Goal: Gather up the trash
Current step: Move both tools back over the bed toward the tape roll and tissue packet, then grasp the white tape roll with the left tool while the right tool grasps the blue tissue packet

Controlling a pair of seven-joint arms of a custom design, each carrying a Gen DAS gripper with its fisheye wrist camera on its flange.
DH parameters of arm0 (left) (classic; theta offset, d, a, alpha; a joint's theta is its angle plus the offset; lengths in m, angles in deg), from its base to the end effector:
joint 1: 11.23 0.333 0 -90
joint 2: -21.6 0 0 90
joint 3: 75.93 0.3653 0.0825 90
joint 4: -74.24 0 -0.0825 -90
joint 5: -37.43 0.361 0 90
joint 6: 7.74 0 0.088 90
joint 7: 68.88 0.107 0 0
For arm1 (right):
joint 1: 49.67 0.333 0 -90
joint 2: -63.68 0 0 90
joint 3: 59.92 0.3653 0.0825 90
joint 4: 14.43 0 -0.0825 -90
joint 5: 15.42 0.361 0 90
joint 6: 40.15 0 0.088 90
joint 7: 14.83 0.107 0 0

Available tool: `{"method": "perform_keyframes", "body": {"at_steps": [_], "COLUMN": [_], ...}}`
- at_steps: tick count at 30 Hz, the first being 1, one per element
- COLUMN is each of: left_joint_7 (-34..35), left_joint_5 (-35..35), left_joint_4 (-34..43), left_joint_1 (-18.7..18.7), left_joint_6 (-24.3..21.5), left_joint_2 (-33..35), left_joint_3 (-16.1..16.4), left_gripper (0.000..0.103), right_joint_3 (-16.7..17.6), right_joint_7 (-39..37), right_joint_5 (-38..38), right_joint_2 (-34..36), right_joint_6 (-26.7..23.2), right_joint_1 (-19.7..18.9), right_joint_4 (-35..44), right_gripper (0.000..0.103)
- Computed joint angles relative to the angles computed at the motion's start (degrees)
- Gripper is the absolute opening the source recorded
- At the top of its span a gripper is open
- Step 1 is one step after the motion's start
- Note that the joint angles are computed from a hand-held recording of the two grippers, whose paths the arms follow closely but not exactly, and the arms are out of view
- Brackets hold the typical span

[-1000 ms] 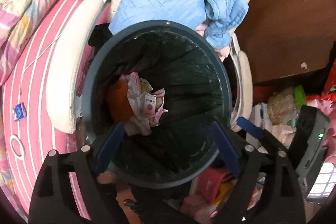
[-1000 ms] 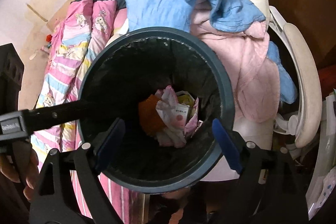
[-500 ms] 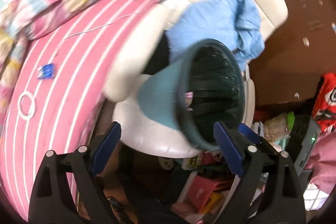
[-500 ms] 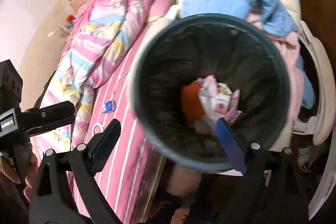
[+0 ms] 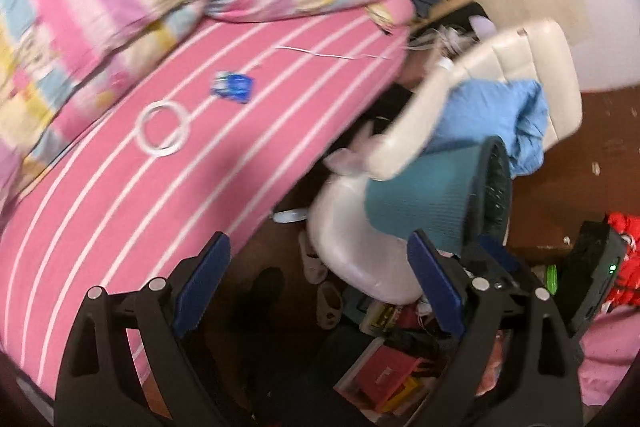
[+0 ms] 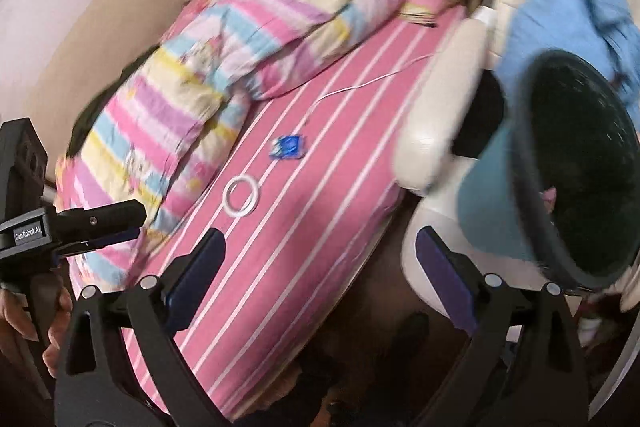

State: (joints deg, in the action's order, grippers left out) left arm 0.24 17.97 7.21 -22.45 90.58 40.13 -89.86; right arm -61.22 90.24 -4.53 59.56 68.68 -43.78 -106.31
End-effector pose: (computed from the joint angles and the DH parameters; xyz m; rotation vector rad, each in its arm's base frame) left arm 0.5936 -0.2740 0.6909 1.9338 -2.0192 0.5278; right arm 0.5313 0.0558 0.7329 -1.7169 2.1239 -0.0765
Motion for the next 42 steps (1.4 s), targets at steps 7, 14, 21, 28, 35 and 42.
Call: {"method": "perform_keyframes", "body": {"at_steps": [7,14,21,28,35,42], "left_joint_7": [6.5,6.7,5.5,5.3,5.5,6.9], "left_joint_5": [-2.4,-0.5,3.7,7.0,6.8,8.8], "left_joint_4": [-9.9,-12.1,-8.6,-2.5,0.6,6.5], "left_joint_1": [5.5,7.3,5.7,4.1,4.1,2.5], "left_joint_6": [2.0,2.7,6.0,7.5,7.8,4.7], "left_joint_2": [-4.4,-2.1,6.7,16.9,23.9,30.3], "left_joint_3": [2.4,3.8,3.2,2.4,1.8,1.6], "left_gripper": [0.087,0.088,0.088,0.088,0.088,0.086], "right_joint_3": [2.6,3.5,3.6,4.5,4.7,4.9], "right_joint_7": [-0.6,-8.5,-18.0,-26.7,-31.8,-34.1], "right_joint_5": [0.5,1.2,0.3,0.9,0.4,-0.5], "right_joint_2": [7.4,18.6,29.3,38.1,46.5,54.0], "right_joint_6": [1.0,-1.1,-1.5,-1.5,-2.8,-4.5], "right_joint_1": [3.3,4.1,2.6,0.7,0.7,1.3], "right_joint_4": [6.3,15.0,21.5,26.2,33.2,40.8], "right_gripper": [0.095,0.095,0.095,0.095,0.095,0.095]}}
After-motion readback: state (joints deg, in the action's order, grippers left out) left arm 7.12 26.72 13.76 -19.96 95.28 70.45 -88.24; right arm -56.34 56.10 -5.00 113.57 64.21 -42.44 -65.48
